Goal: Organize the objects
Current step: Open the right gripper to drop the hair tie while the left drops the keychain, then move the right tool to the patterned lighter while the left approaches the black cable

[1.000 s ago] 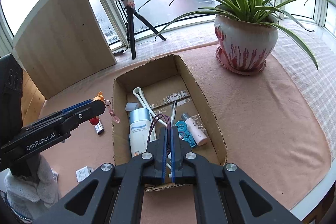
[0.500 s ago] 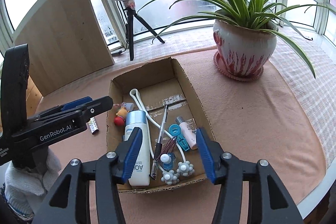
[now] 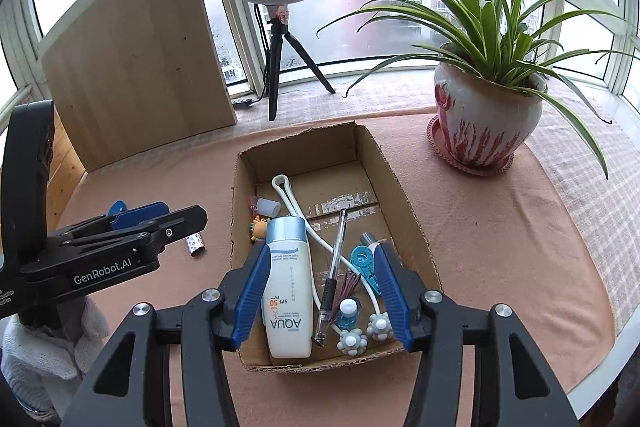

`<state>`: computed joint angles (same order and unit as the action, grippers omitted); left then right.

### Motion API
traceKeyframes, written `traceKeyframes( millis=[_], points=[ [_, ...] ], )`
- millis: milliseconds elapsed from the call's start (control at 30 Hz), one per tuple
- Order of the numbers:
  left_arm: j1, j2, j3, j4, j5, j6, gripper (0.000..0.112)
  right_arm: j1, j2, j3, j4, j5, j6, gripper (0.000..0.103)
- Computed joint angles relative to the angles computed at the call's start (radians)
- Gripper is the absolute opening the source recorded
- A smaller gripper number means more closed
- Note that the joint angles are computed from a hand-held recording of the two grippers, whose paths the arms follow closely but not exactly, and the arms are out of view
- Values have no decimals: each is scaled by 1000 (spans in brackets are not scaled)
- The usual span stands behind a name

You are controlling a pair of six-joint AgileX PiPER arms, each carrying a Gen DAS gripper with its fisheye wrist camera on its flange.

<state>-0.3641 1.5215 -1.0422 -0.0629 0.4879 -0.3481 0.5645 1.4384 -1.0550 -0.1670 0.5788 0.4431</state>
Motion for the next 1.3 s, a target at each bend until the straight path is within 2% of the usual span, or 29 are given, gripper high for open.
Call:
traceKeyframes(
  millis=[433,533,667,833,900,1033,1167,1300],
  points=[
    [172,-215,162,-133,61,185,64,182,42,-66,-180,60,186,50],
    [244,-275,204,-174,90,252,64,227,70,-92,-193,80,192,51],
    [370,-346,249,-257,143,374,64,327,103,-119,-351,124,338,51],
    [552,-415,288,-357,224,549,64,405,132,-150,-416,133,407,51],
    [642,-439,301,-398,266,630,64,414,142,-160,-390,118,399,51],
    [852,-449,321,-475,352,809,64,393,176,-179,-204,84,275,54],
    [1069,-430,327,-535,435,979,64,401,203,-156,-171,64,301,57],
    [1226,-404,312,-561,495,1105,64,399,225,-126,-135,45,317,58]
  ],
)
